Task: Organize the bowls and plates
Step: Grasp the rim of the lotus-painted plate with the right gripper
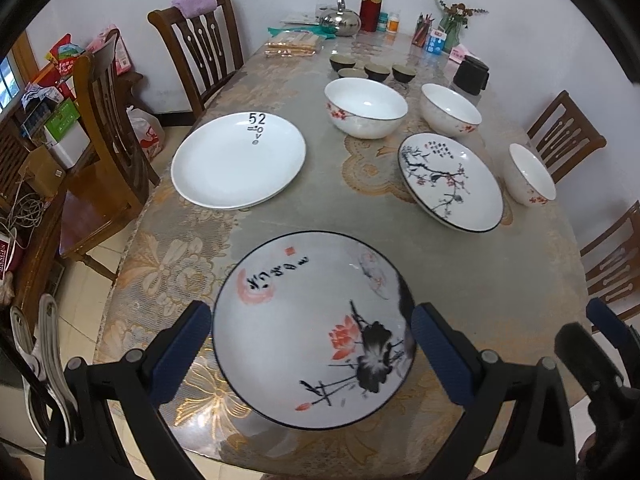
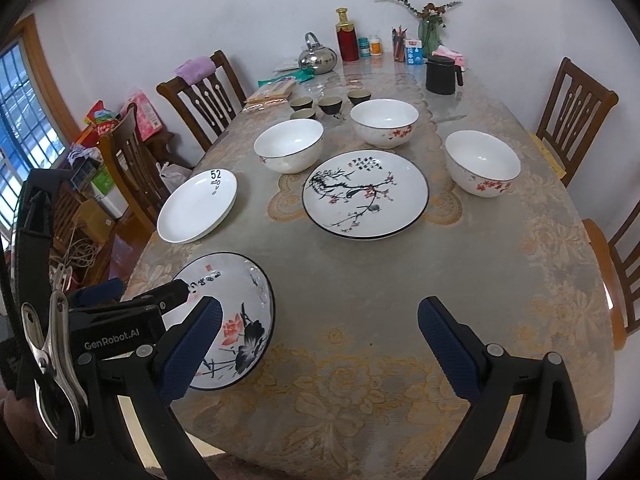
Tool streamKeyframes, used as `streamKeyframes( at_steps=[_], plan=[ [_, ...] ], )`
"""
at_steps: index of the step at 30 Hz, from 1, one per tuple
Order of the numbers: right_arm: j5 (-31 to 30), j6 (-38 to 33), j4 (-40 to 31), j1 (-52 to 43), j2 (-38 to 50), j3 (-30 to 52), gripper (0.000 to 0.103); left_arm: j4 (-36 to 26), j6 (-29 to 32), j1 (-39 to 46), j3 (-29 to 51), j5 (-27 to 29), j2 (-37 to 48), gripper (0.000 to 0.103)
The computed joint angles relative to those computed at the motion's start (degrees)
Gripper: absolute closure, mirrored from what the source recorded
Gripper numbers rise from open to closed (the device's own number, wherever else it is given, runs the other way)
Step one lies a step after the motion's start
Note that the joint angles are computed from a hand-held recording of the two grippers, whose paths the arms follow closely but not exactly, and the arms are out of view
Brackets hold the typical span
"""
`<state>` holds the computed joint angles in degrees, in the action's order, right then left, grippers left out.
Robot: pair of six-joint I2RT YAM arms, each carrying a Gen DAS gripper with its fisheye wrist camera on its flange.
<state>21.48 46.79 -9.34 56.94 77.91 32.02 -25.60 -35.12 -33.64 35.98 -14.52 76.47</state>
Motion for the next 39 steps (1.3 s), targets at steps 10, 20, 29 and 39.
streamKeyframes(
  at_steps=[10, 20, 29, 39],
  plan=[
    [-6.79, -4.59, 6.26, -1.36, 9.88, 3.07, 0.017, 4.84, 7.69, 8.45, -3.73, 4.33, 2.59, 0.009],
    [-13.19, -4.56, 11.05, -1.20, 23.38, 7.72, 0.042, 10.96, 16.39, 16.85, -5.38, 7.52, 9.55, 0.019],
    [-14.41, -2.39, 12.48, -1.71, 29.04, 10.97, 0.048, 14.23, 20.95, 19.21, -4.96, 9.52, 15.04, 0.025],
    [-16.68, 1.01, 12.82, -2.50, 34.26, 14.03, 0.058, 16.81, 24.11, 19.55, -3.76, 12.42, 21.00, 0.042]
  ],
)
